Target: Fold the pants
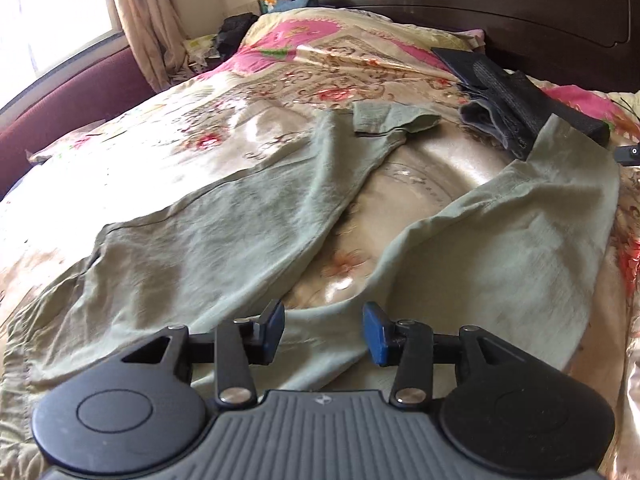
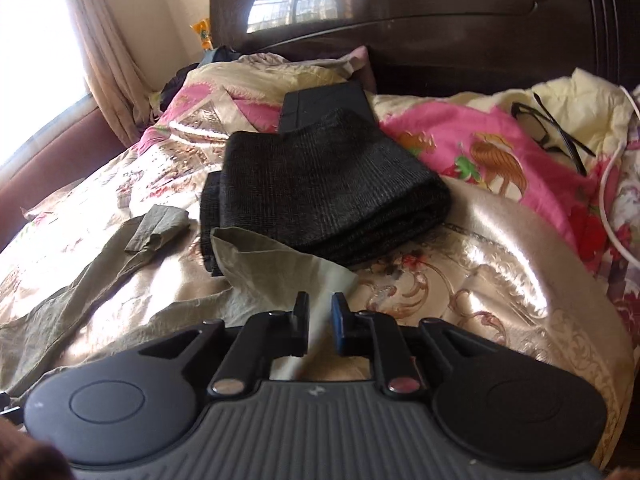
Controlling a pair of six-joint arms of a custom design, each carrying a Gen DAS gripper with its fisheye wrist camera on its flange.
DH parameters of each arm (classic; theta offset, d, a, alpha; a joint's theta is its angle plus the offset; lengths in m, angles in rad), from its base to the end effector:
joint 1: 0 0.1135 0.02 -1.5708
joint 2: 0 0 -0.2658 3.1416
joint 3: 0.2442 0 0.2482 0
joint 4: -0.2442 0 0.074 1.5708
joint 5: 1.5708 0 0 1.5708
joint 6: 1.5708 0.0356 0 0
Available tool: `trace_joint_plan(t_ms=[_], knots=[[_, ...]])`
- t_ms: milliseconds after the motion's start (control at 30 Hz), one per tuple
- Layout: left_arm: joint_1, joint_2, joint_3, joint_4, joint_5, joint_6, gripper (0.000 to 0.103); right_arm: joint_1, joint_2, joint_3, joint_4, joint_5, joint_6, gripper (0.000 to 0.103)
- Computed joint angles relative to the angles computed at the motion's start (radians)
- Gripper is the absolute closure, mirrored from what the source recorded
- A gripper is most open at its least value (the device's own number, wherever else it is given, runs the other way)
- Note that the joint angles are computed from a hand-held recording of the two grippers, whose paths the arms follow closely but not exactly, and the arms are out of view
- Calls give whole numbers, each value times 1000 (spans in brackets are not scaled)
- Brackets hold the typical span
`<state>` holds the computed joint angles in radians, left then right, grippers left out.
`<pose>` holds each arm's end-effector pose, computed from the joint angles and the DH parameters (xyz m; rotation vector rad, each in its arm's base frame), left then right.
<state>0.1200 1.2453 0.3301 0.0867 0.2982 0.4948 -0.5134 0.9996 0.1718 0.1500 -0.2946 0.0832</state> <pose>0.2022 0.0138 0.1314 0.5726 2.2824 -0.0597 0.1511 -0.0733 0.1326 0.4996 2.1590 0.0945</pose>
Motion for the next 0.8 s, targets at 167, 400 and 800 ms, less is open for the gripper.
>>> trace_joint_plan(t_ms=[167,400,800], knots=[[299,59,69,-4,86,186,45,442,97,95,17,152,26,80],[549,392,321,99,104,385,36,866,681,567,47,159,-122,65],[572,919,1057,-265,91,376,36,1065,1423,1734,-558,172,-389,55]])
